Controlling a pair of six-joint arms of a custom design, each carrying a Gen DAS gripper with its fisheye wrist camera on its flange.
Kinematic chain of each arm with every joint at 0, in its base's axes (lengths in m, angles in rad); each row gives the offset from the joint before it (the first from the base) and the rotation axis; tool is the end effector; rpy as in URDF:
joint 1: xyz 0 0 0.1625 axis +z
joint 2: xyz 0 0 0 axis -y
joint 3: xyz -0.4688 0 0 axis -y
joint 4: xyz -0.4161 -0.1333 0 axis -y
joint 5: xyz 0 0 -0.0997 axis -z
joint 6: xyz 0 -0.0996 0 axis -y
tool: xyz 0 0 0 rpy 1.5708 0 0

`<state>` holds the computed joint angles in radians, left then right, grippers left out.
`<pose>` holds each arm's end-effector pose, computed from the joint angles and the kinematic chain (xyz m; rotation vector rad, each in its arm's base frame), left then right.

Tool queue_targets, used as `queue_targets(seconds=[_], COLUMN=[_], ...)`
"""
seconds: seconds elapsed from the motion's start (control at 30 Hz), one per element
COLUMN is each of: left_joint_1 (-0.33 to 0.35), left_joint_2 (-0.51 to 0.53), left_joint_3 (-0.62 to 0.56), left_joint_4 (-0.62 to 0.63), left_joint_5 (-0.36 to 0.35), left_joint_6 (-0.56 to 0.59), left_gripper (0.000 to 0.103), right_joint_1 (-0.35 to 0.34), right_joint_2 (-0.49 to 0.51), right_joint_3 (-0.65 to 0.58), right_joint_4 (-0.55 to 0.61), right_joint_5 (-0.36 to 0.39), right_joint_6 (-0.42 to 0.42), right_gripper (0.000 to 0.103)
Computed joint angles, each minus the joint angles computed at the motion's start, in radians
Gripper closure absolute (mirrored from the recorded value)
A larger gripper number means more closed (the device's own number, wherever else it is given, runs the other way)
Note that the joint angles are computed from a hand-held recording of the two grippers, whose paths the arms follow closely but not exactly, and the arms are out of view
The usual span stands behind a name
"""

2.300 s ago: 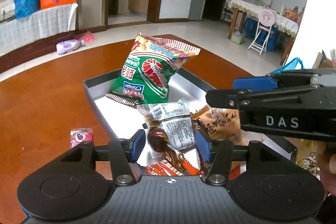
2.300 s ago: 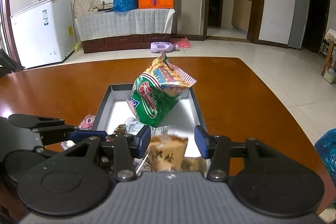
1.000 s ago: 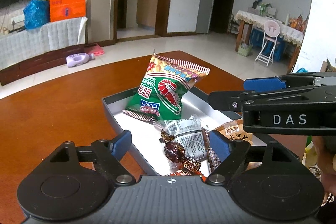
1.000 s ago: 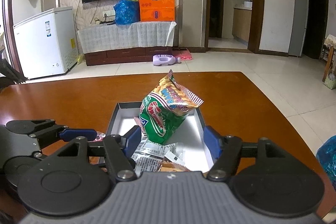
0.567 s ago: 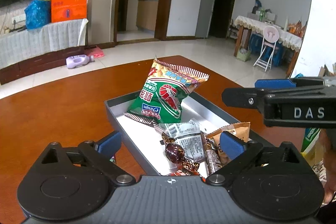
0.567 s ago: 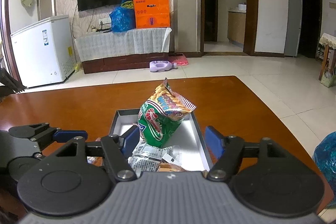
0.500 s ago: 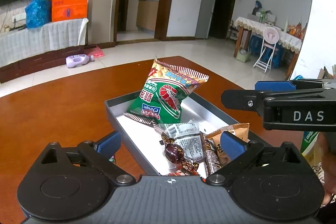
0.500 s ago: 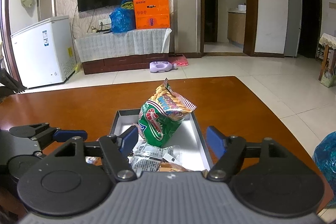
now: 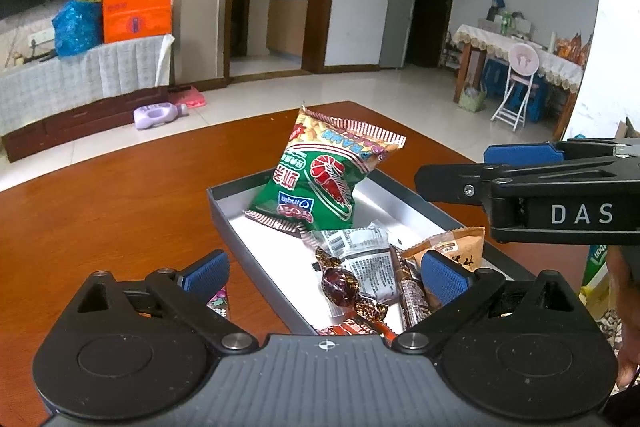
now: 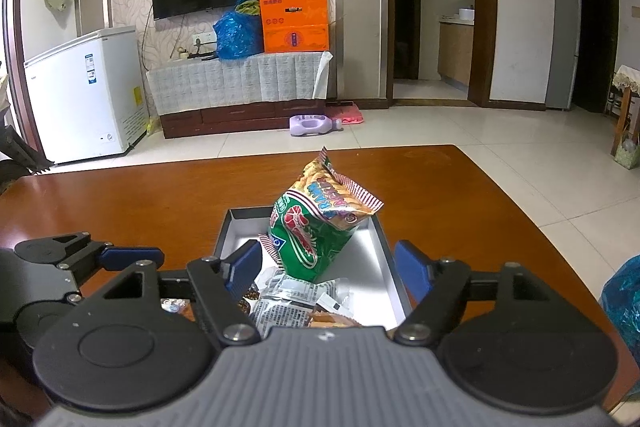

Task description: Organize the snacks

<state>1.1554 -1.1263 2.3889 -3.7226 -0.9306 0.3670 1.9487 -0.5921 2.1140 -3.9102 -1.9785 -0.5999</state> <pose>-0.0063 -0.4920 0.2164 0.5422 2.2692 -1.1161 0.2880 -0.4712 0.0187 0.9668 -2.2893 1.0089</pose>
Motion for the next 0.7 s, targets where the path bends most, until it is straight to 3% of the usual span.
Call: queue_targets(seconds=[0.7], left_joint_1=[-0.004], left_joint_2=[0.004], left_joint_3=[-0.001], left_joint_4=[0.015], left_joint_5=[-0.002], left_joint_6=[0.01], left_gripper=[0.0], right_joint_1=[-0.002], right_joint_2=[0.001], right_joint_3=[-0.004], right_joint_4=[0.008], right_joint_5=[0.0], right_joint_6=[-0.005], right_gripper=[0.029])
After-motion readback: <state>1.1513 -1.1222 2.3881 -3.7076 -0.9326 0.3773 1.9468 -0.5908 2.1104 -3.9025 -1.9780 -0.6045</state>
